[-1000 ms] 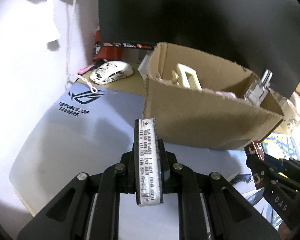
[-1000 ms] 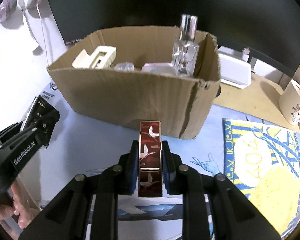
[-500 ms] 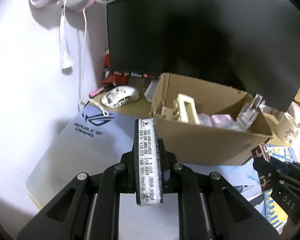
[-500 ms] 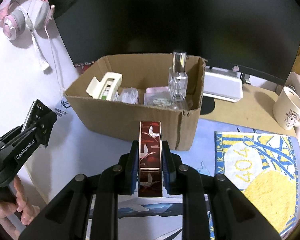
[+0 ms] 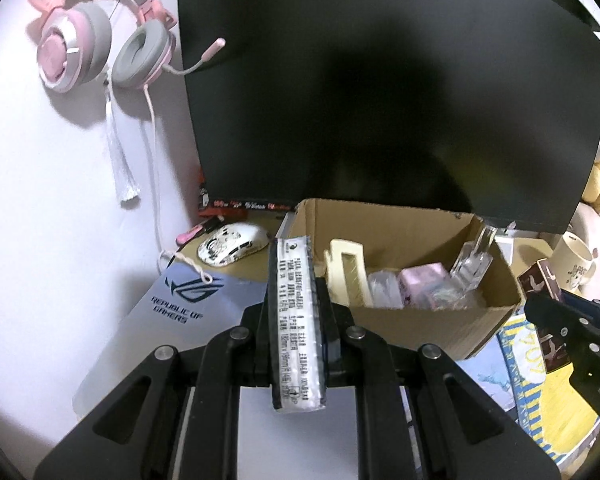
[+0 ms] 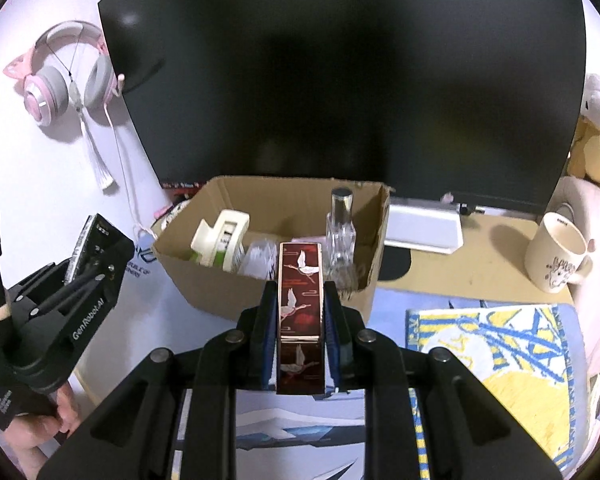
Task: Organize objects
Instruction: 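Lift and carry both card packs with both tools over the cardboard box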
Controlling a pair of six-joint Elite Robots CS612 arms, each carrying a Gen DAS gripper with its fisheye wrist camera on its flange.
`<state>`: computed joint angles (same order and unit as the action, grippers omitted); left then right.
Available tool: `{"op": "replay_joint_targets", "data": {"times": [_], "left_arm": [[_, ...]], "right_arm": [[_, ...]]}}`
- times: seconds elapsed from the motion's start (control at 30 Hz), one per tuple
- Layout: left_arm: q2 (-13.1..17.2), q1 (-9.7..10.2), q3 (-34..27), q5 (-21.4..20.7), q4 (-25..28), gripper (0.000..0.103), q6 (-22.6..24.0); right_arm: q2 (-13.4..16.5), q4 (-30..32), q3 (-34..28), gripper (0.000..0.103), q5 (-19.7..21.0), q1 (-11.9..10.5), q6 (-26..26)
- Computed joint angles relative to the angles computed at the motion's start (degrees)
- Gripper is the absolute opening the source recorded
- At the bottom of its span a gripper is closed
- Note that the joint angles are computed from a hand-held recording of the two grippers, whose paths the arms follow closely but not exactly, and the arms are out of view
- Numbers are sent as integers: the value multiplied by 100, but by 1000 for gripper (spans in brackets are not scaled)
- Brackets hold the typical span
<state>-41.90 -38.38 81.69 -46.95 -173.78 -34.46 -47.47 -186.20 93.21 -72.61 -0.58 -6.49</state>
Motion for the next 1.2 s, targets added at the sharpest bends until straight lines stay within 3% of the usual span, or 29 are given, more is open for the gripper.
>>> {"op": "replay_joint_targets", "data": {"times": [0.63,1.03,1.2], "left_arm": [[186,161,-568,-578,-479,14,291],[524,224,-1009,-664,-559,14,732],[610,278,-1045,-934,-804,14,811]], "right_arm": [[276,-97,-617,23,-54,-18,148],[541,-231,-979,23,659,-150,534],[651,-227,-1121,23,808,-126,542]]}}
